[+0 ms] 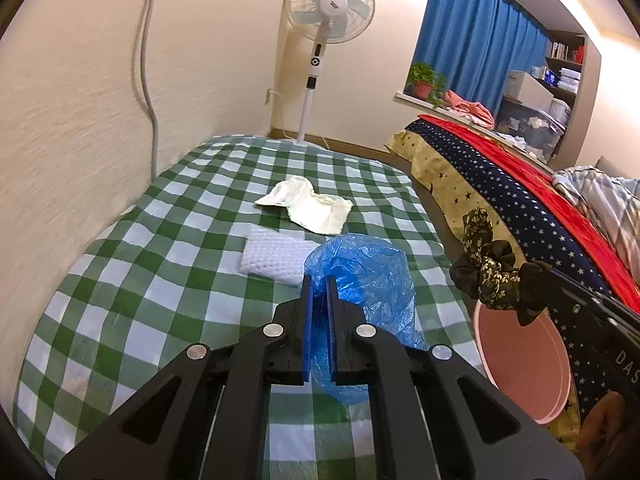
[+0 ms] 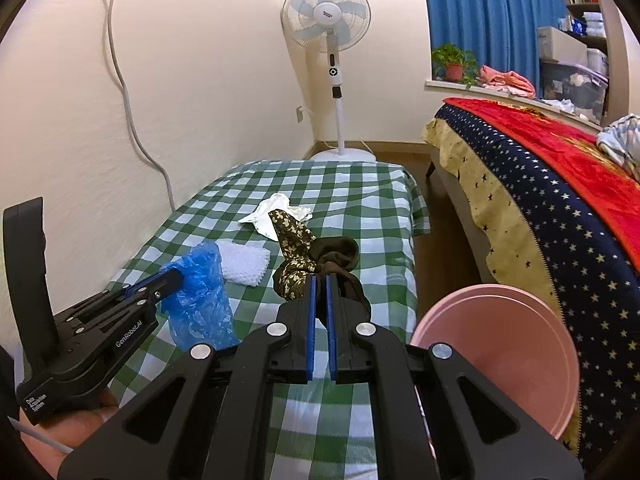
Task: Collect trash
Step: 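Carry the blue bag and black-and-gold cloth toward the pink bin with both tools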
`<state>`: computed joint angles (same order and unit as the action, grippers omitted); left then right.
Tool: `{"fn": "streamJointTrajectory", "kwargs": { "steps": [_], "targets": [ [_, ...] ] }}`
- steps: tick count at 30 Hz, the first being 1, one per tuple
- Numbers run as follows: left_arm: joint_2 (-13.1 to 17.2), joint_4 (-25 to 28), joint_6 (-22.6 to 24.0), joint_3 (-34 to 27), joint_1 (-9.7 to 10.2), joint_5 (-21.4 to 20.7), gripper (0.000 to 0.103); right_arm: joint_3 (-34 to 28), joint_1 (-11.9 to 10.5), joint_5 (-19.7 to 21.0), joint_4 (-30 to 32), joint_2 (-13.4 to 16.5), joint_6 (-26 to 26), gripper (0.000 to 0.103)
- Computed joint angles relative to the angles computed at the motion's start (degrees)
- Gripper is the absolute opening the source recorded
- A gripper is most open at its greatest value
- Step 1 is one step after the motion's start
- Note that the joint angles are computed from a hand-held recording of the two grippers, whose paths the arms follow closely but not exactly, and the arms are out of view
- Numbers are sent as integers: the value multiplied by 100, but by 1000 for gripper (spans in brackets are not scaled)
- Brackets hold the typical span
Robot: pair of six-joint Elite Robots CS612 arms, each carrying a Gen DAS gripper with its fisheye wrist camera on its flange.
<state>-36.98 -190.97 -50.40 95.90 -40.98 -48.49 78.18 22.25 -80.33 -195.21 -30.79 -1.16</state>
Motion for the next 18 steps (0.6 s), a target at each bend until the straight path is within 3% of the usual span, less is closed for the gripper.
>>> {"fn": "streamJointTrajectory", "kwargs": {
  "steps": [18],
  "targets": [
    [25, -286, 343, -25, -87, -132, 6, 457, -48, -503, -422, -224, 124, 5]
  ]
}}
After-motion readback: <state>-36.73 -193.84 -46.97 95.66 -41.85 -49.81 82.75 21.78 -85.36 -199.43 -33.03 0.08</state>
